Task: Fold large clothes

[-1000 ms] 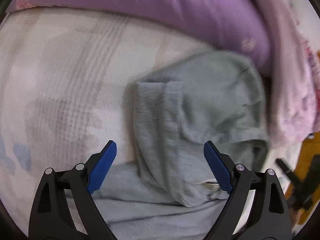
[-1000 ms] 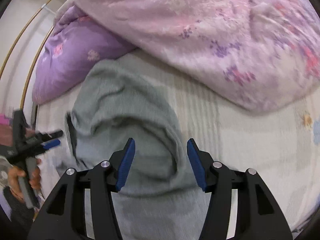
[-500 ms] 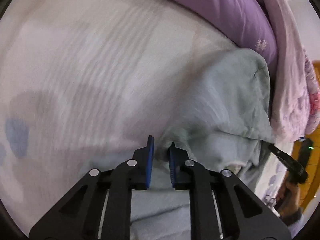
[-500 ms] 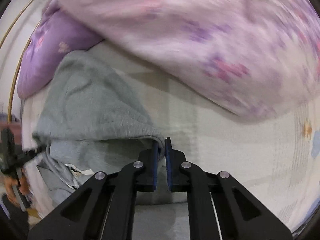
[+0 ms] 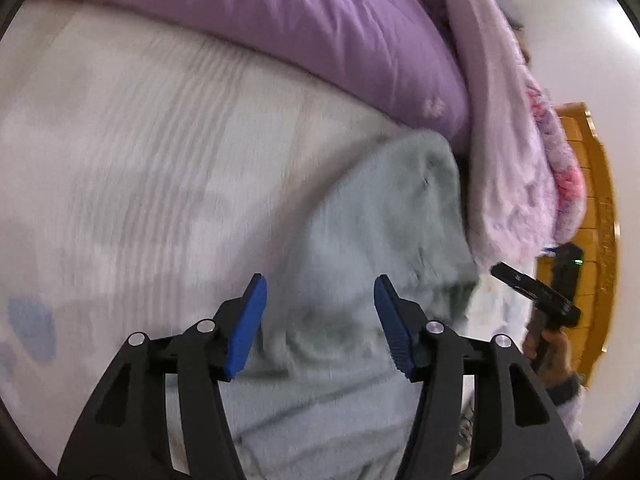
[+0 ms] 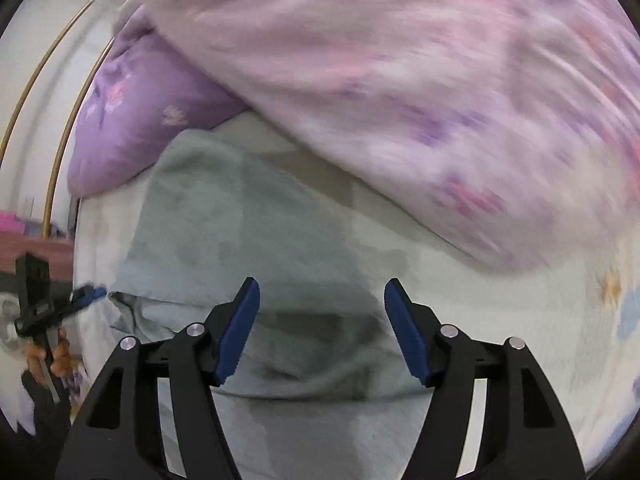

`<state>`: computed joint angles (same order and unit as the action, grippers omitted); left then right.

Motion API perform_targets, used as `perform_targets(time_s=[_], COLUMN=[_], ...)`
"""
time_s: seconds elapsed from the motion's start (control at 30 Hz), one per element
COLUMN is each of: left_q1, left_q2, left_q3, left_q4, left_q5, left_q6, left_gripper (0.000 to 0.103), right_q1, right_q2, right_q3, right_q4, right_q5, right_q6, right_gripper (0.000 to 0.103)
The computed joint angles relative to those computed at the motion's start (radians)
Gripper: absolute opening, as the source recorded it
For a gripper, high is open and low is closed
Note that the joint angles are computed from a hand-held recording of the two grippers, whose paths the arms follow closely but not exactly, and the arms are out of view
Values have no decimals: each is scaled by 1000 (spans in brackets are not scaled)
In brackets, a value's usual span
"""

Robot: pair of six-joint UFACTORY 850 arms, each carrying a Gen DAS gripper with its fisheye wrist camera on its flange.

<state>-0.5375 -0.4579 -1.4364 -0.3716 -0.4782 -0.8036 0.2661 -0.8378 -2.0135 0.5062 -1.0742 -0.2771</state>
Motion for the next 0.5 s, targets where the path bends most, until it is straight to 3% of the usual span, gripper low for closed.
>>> perform_targets(time_s=[0.13,0.3,0.33,0.37,0.4,0.43,0.5], left_q1=[27,6,5,3,0,-1,-20], left_q2=[-178,-310,-322,-329,-328,-318,-266], left_q3=[-193,-378,-390,-400,-404,-397,-356], left_q4=[-19,161,169,193,208,213,315], left_q5=[-151,-343,-347,-349,-331,-309,-252], left_q6=[32,-33,-50,-72,-79,-84,-168], left_gripper=[57,57,55,38,23,9,7], right_q1=[31,69,66,59,54,50,43], right_q2=[-119,-245,-250,-252,-240,-228,-141], right_q3=[-168,-332,-331,-321,-292,-270,-140], right_q4=[-14,-122,-115,-86,-61,-42,11], right_q5=[-53,-98,-93,-88,-69,-56,39], right_q6=[27,95,103,101,83,71,-4], right_gripper=[62,62,61,43,9,6,4])
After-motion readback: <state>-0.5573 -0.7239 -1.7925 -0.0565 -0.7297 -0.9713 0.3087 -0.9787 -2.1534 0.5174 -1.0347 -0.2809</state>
